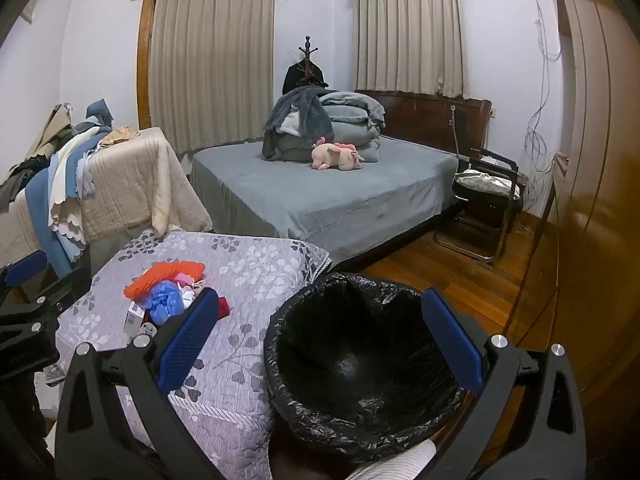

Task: Collect trash

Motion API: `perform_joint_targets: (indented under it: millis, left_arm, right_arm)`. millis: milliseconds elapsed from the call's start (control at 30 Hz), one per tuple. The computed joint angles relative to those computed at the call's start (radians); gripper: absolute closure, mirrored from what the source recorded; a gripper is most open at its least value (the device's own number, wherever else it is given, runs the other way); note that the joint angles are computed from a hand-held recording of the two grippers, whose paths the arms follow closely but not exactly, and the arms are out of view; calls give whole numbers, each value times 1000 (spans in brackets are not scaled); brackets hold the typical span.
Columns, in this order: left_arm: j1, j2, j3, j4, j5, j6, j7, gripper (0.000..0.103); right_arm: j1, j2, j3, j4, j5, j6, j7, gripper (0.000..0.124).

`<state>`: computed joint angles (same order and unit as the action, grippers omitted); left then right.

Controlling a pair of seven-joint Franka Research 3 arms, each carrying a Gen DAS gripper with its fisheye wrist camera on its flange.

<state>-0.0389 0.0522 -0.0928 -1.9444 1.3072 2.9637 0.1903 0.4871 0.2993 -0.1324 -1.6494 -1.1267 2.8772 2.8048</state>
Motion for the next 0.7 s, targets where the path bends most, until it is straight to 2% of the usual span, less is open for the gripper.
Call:
perform_joint_targets:
  millis: [700]
  left_arm:
    - [0,1,1,2,15,4,-19,6]
  right_arm:
    - [3,3,-1,0,-1,0,3,26]
